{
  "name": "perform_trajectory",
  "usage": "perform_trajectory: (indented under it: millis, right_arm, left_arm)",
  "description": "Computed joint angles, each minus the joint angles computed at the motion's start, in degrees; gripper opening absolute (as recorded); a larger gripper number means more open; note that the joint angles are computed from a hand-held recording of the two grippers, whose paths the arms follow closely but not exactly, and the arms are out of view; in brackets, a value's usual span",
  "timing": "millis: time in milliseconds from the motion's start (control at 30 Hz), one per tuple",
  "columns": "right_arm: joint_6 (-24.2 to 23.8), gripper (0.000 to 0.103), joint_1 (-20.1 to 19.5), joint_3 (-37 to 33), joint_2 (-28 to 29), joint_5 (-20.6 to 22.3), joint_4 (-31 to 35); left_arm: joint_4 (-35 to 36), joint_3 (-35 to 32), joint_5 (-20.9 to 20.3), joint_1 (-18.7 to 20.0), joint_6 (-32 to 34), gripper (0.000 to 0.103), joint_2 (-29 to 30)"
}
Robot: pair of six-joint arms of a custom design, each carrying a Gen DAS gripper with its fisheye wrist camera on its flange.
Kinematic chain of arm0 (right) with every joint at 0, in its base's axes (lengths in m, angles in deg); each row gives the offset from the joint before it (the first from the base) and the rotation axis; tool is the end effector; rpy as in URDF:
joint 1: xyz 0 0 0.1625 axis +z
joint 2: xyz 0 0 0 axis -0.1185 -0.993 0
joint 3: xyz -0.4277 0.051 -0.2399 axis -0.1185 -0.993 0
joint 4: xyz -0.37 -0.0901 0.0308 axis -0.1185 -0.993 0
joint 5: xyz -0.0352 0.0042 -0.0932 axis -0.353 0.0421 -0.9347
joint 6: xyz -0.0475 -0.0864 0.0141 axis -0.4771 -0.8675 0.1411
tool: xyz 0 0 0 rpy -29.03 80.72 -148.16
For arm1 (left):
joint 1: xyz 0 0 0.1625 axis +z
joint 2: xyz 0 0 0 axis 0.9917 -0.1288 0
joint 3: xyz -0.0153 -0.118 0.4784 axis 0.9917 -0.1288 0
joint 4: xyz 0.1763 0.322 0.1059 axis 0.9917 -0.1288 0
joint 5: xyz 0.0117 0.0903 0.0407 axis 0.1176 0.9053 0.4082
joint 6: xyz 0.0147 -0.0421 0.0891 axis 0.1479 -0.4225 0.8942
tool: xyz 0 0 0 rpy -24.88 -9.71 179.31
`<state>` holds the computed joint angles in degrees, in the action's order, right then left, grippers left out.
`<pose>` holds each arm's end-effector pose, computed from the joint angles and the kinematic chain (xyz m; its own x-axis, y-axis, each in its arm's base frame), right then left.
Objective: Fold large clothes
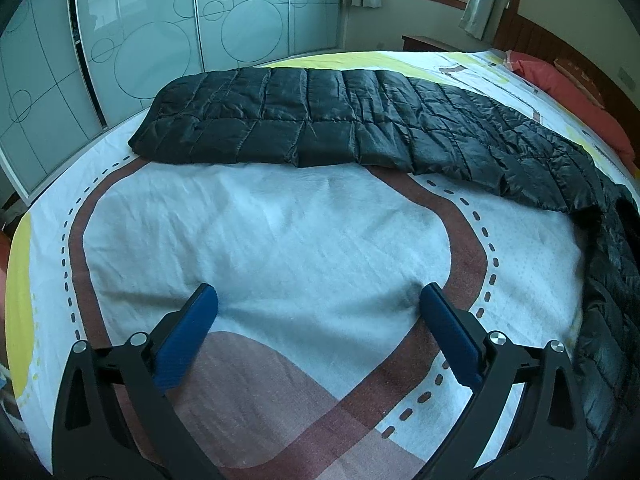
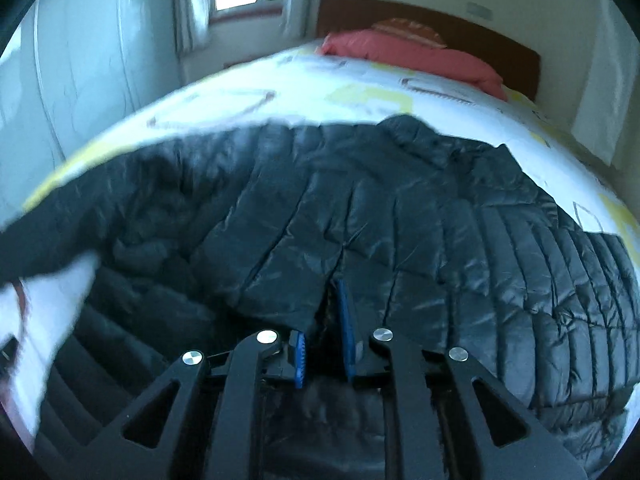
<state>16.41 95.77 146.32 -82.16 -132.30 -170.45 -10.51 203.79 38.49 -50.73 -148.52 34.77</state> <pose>0.0899 -0.6177 0.2339 -0.4993 -0.5726 0.6503 -0.7992 0.5942 -0.0905 -0.2530 -0.4043 0.0261 -0.3783 -0.8648 -0.3302 -0.0615 0.3794 -0.9232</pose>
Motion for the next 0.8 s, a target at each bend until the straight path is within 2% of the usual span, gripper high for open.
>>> perform_trajectory:
  millis: [67,100,133,200,367,400,433,500,567,700,767,800]
  right_arm:
    - [-0.6,0.024,-0.2,0.3,-0.4,0.3,0.5]
    - [-0.6,0.037,-0.2,0.4,-1.0,0.8,1.6]
    - [-0.3,0.058,-0.3,0.5,-2.1,2.1,3.6]
    - [0.6,0.076,-0.8,0.6,-4.8,6.7,8.3]
    - [2.8,0.076,-3.2,-0.7,-10.8,13.8,12.7]
    - [3.9,0.072,-3.8,-2.0,-11.3,14.3,13.2]
    - [5.8,0.061,-4.7,-4.3,-11.6,14.1,13.9]
    - [9.2,0.052,-6.3,-9.6,-10.9,11.3,13.3]
    - [12.3,0.050,-8.2,-14.5,-9.5,8.2,11.6]
    - [14.8,0.049,-11.4,-21.4,-6.4,1.3,10.3]
    - [15.7,0.049,-12.9,-23.9,-4.7,-2.0,13.3]
    - [15.5,0.049,-14.1,-24.7,-3.8,-2.1,15.6]
  left_arm:
    - [0.0,0.0,0.0,0.0,0.0,0.101,0.0]
    - [0.0,0.0,0.0,0.0,0.0,0.101,0.0]
    - [0.0,0.0,0.0,0.0,0.0,0.101,0.0]
    - [-0.1,0.0,0.0,0.0,0.0,0.101,0.0]
    - [0.0,0.0,0.0,0.0,0.0,0.101,0.1]
    - [0.0,0.0,0.0,0.0,0.0,0.101,0.1]
    - [0.2,-0.1,0.0,0.0,0.0,0.101,0.1]
    - [0.1,0.0,0.0,0.0,0.0,0.101,0.1]
    - [0.1,0.0,-0.1,0.0,0.0,0.101,0.1]
    - [0.2,-0.1,-0.1,0.0,0.0,0.101,0.2]
    - [0.2,-0.1,-0.2,0.1,0.0,0.101,0.2]
    - [0.2,-0.1,-0.2,0.1,0.0,0.101,0.2]
